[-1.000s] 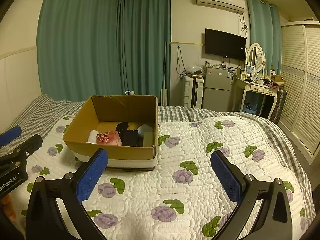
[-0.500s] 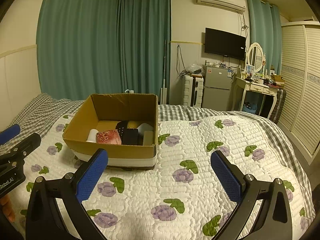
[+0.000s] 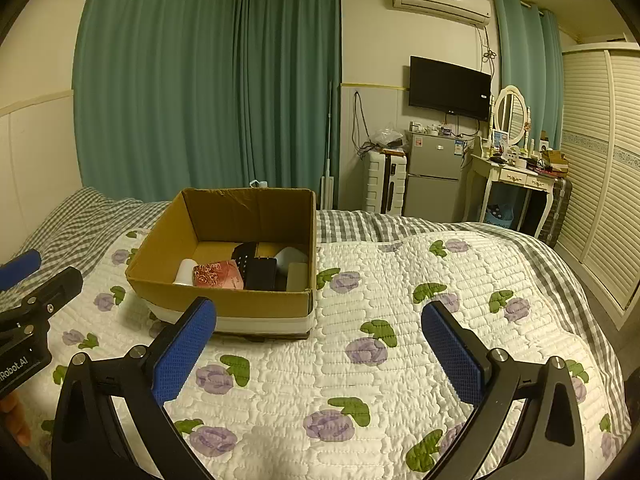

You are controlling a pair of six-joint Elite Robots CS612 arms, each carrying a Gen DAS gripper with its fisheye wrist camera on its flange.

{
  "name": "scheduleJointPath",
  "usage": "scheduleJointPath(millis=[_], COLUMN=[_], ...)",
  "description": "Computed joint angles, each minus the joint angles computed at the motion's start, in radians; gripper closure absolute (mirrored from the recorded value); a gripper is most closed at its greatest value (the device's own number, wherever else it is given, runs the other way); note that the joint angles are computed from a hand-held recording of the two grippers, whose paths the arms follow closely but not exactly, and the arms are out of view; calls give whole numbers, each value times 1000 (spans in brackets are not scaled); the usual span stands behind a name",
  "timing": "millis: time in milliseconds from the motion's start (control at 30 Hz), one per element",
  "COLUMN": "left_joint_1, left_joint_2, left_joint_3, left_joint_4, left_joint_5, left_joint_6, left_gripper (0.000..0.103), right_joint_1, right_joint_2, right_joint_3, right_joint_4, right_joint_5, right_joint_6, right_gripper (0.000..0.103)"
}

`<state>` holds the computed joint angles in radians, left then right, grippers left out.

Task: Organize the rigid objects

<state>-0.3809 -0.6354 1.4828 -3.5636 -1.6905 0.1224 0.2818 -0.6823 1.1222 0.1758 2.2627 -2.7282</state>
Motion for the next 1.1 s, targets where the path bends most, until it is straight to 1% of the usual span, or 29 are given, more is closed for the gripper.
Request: scheduleJointPath(millis=[767, 1100], left_joint_1=[-1, 1], left_joint_2=[-1, 0], left_joint_3=[1, -2], left_joint_4=[-2, -5], left_joint_5=[0, -5], left_joint_6=[1, -3], left_gripper=[23, 23], right_joint_1=[0, 1], right_joint_2=[0, 8], right_joint_3=[0, -11], right_joint_4=[0, 17], right_joint_5=[0, 6], right_joint_6=[0, 12], right_gripper=[0, 0])
